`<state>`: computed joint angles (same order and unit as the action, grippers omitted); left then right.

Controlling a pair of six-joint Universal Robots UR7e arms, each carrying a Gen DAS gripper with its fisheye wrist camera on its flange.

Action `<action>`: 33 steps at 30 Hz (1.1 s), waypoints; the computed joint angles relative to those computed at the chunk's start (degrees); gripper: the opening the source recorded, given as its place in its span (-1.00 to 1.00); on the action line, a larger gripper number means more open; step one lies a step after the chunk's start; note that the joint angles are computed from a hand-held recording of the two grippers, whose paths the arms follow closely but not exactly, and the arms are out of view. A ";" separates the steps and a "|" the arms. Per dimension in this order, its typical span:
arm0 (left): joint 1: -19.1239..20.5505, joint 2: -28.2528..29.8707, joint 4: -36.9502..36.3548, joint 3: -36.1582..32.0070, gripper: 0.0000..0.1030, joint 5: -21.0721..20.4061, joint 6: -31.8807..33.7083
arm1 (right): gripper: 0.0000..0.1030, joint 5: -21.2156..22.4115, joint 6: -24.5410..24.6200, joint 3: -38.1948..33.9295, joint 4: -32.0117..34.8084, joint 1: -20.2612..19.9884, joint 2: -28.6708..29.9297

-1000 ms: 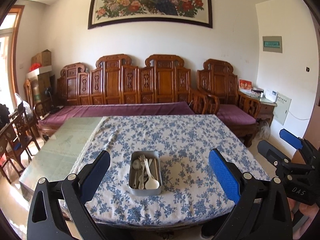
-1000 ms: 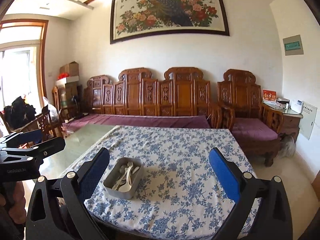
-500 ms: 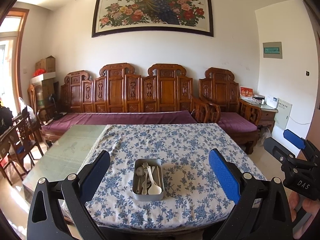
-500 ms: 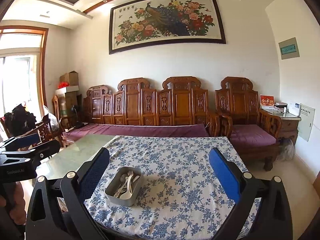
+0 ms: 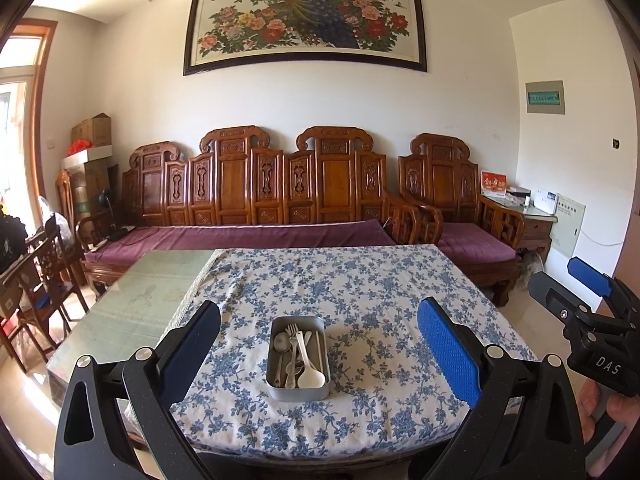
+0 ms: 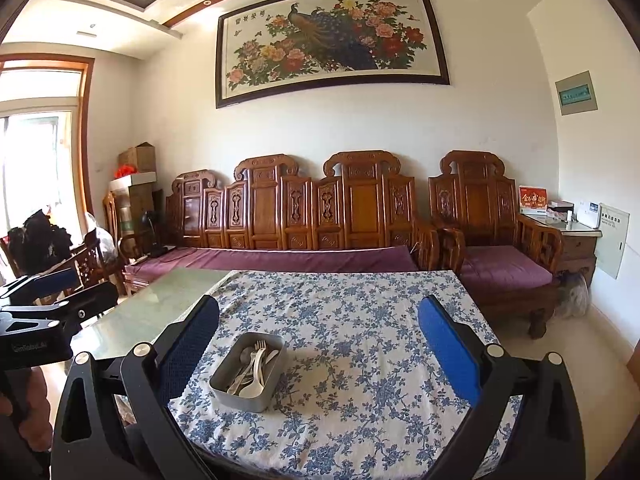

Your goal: Organize utensils

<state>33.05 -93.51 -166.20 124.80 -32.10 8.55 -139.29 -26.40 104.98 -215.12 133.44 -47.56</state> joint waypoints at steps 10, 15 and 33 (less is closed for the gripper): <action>0.14 0.33 -0.42 -0.02 0.85 -0.05 0.32 | 0.95 0.02 0.04 -0.10 0.10 0.01 0.04; 0.01 0.19 -0.40 0.16 0.85 0.02 0.32 | 0.95 0.02 0.46 -0.10 0.05 0.03 0.27; -0.07 0.14 -0.50 0.25 0.85 -0.09 0.32 | 0.95 -0.05 0.23 -0.07 -0.31 0.02 0.43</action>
<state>32.98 -93.37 -166.69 125.05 -32.19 8.87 -139.34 -26.17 104.91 -215.43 133.46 -47.12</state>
